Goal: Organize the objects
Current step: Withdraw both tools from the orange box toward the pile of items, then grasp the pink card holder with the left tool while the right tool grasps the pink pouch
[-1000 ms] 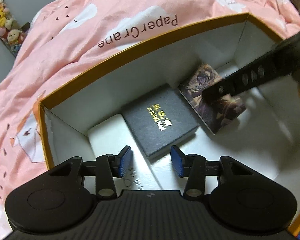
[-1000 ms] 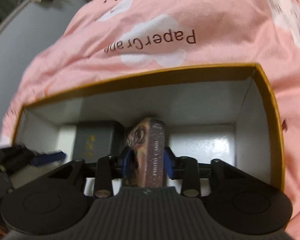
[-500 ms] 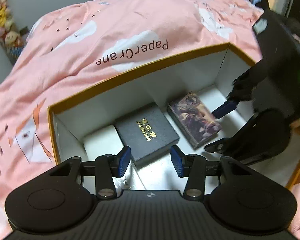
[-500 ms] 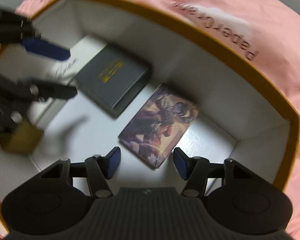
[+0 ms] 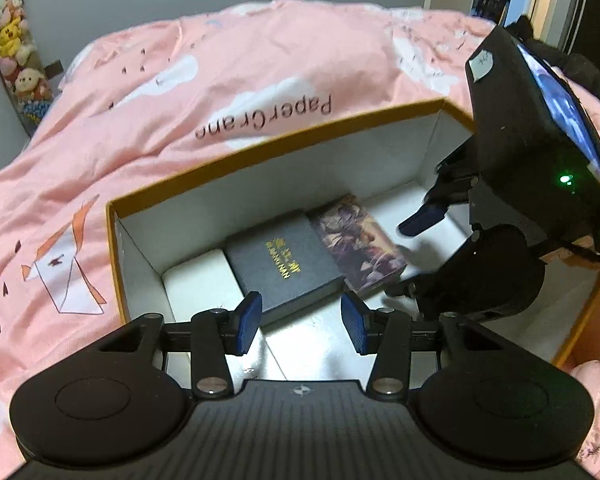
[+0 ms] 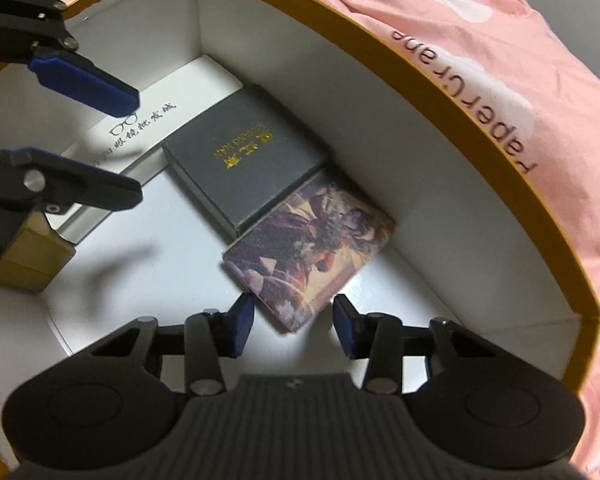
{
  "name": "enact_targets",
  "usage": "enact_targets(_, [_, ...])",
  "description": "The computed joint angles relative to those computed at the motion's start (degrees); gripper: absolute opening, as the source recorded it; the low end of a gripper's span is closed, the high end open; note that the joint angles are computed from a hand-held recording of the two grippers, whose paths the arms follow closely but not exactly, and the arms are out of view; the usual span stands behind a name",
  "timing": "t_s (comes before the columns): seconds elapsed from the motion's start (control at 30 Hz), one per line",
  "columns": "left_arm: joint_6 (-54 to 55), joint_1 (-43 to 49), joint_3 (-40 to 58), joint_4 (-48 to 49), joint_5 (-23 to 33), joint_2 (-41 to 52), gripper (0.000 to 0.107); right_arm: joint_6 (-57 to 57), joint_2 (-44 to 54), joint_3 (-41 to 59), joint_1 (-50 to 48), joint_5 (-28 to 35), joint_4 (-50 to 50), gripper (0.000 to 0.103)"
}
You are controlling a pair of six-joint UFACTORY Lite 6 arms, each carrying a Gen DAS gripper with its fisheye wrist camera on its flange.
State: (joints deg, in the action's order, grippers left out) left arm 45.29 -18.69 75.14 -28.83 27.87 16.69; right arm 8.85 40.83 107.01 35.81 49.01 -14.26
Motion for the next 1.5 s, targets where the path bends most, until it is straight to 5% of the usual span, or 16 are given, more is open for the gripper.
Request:
enact_targets(0.2, [2.61,0.11,-12.08,-5.87,-3.35,-14.78,0.054,8.55,-21.25,-19.00,2.52,-7.15,-1.86,0.064])
enact_targets(0.33, [4.84,1.28,-18.94,-12.61,0.60,-25.18,0.054,25.17,-33.33,-27.13,10.74,-6.18,-11.94,0.069])
enact_targets(0.67, [-5.97,-6.69,-39.77,-13.17,4.74,-49.92,0.054,74.16,-55.25,-47.75,39.90,11.64,-34.34,0.072])
enact_targets(0.77, [-13.89,-12.13,-43.59,-8.76,2.56,-52.41,0.054,87.47,-57.60,-54.18,47.20,15.77,-35.59,0.072])
enact_targets(0.93, [-24.91,-18.48,-46.06,-1.57,0.05,-52.08,0.054,103.59,-62.25,-65.22,52.08,13.46,-32.05,0.071])
enact_targets(1.23, [-29.00,-21.15,-46.41,-0.03,-1.36,-49.62,0.054,114.03,-72.23,-78.67,52.69,6.41,-31.19,0.076])
enact_targets(1.5, [-37.67,-22.97,-46.45,6.83,-1.51,-47.34,0.053,117.93,-69.92,-82.27,49.27,-2.39,-36.67,0.071])
